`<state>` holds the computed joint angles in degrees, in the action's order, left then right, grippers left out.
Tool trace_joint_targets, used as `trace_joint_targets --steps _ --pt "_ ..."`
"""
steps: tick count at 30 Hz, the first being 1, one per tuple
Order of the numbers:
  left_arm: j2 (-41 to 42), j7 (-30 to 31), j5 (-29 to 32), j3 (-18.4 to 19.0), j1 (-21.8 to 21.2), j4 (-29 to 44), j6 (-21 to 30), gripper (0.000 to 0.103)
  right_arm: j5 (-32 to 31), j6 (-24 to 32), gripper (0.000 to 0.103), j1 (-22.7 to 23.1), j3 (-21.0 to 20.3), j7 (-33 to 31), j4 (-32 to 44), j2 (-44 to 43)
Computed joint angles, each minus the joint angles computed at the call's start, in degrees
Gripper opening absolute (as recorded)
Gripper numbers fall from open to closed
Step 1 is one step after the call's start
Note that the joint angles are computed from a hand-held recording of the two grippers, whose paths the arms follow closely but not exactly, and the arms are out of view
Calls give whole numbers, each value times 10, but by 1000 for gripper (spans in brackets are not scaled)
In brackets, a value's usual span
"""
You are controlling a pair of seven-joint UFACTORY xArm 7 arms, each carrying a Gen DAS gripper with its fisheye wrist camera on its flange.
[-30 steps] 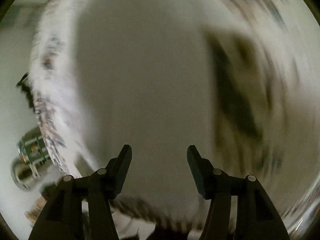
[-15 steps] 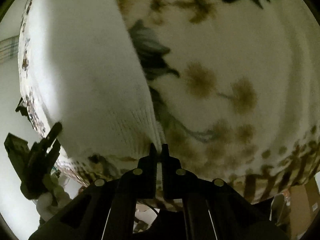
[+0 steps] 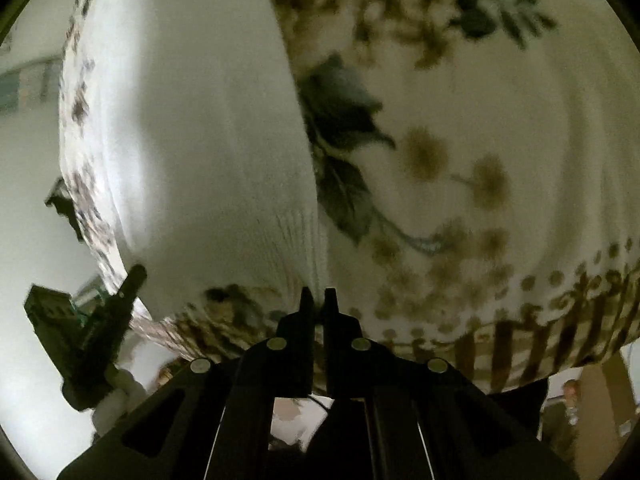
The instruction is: Fold small clothes
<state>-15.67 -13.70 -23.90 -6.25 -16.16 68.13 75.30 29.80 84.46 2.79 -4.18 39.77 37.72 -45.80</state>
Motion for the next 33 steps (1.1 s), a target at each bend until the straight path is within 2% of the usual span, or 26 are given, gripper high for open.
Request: trace_joint_targets --steps 4,7,8,9,10,11,12,13,15,17,21,23,24,30,32,33 --pt "12 5 -16 6 2 -18 -7 6 -12 -21 3 7 11 -20 -18 32" --pt "24 16 -47 17 6 1 13 10 -9 -20 6 20 -5 -76 1 79" --pt "25 22 -56 22 8 8 24 13 -4 -20 8 18 -11 -88 7 83" --pt "25 25 -51 23 12 16 34 23 4 -8 11 20 -22 -109 16 90" --pt "23 32 -50 26 16 18 38 33 5 16 28 19 -31 -123 28 99" --pt "21 43 -54 30 20 18 40 39 3 38 40 14 -37 -135 36 102" --pt "20 47 -57 32 24 18 38 50 10 49 58 5 -46 -145 34 93" --pt "21 52 -64 35 28 15 34 53 22 56 63 -6 -55 -153 29 81" --pt "29 61 -96 39 32 6 18 53 28 62 63 -27 -62 -159 25 67" --pt "44 78 -130 39 31 0 3 53 19 44 63 -50 -62 -166 17 51" --pt "86 115 -191 25 20 4 -10 53 57 -53 64 -78 -65 -173 -36 38" --pt "97 126 -195 17 18 9 -11 53 103 -106 64 -73 -70 -186 -71 38" --pt "99 132 -199 15 17 10 -10 53 115 -122 66 -69 -69 -188 -82 36" --pt "88 148 -241 13 17 -3 6 53 223 -202 66 -38 -79 -189 -143 -9" --pt "83 144 -239 8 12 -7 5 51 244 -216 62 -22 -80 -196 -151 -5" --pt "84 141 -237 6 10 -4 4 44 247 -221 49 -17 -78 -199 -153 -2"
